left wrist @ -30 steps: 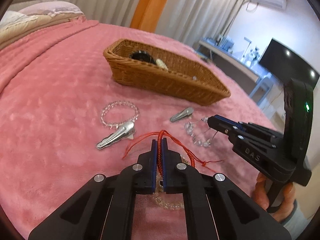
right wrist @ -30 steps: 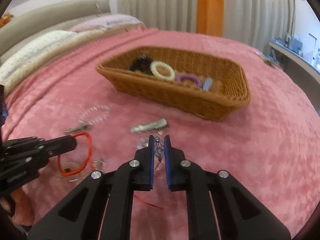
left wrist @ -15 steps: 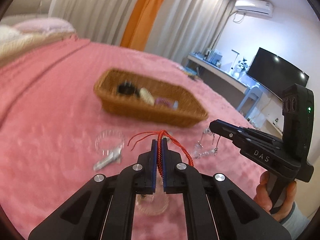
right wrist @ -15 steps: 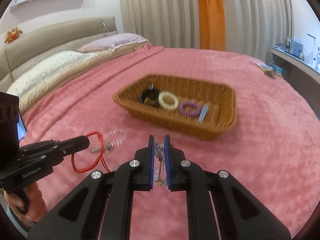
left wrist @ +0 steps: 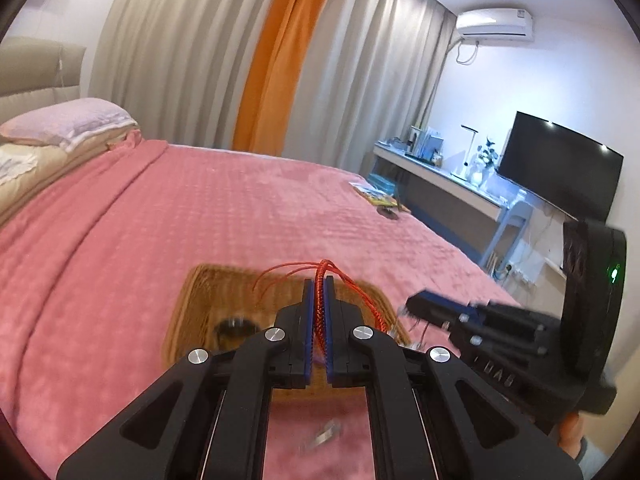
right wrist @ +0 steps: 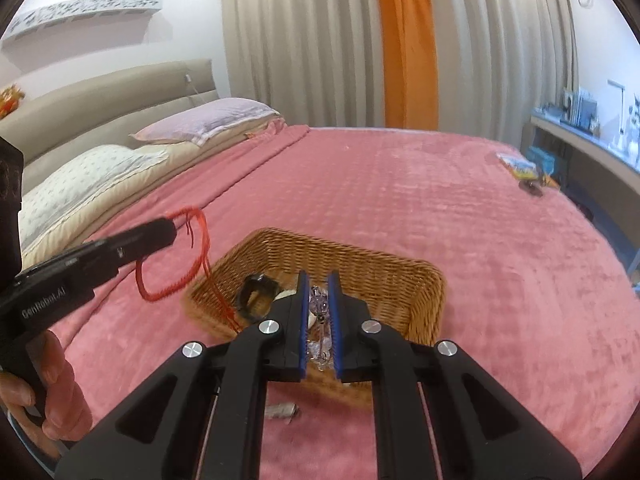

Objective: Organize jewelry
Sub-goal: 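Carry both items into the wicker basket and open both tools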

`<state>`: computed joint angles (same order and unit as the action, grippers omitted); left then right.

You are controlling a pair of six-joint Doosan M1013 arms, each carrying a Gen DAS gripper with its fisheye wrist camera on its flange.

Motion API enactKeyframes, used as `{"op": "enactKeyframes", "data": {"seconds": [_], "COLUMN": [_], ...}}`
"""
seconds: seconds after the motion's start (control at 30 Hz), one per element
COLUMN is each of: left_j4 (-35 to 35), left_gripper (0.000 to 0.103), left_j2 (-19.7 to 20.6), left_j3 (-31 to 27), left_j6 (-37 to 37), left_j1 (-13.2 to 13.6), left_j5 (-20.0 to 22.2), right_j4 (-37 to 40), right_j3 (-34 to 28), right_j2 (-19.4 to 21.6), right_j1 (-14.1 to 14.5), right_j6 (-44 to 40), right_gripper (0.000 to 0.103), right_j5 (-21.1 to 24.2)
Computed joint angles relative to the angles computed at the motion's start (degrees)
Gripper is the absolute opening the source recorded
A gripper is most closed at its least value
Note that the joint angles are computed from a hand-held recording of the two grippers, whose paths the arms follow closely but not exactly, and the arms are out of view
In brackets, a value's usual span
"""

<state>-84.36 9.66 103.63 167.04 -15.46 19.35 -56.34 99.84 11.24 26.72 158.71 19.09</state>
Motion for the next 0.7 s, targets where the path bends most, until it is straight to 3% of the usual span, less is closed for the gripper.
{"op": "enactKeyframes", "data": {"seconds": [0.2,0.4,0.67,0.7], "left_j4": [12.4,23.3,33.1,33.6], "left_gripper": [0.002,0.002,0.004,0.01], "left_j2": [5.0,8.8,10.2,10.2], "left_j3": [-4.6,-6.9,-7.7,-7.9], "left_j6": [-10.7,-21.0,-30.2,-30.6], "left_j1": [-1.3,-2.0,-2.3,-2.3], "left_j5": [-2.6,-2.3,-1.7,-1.3], "right_j4": [11.6,20.2,24.8,26.3], "right_j3": [-3.9,-5.9,-6.5,-6.5], "right_j2": [4.8,8.0,9.0,8.9], "right_j1": [-2.6,-3.7,-4.4,-4.5], "right_j6": [-9.5,-16.5,-19.3,-20.3], "right_gripper": [0.008,0.008,0.008,0.008], "right_j5": [0.5,2.5,3.9,3.9]}}
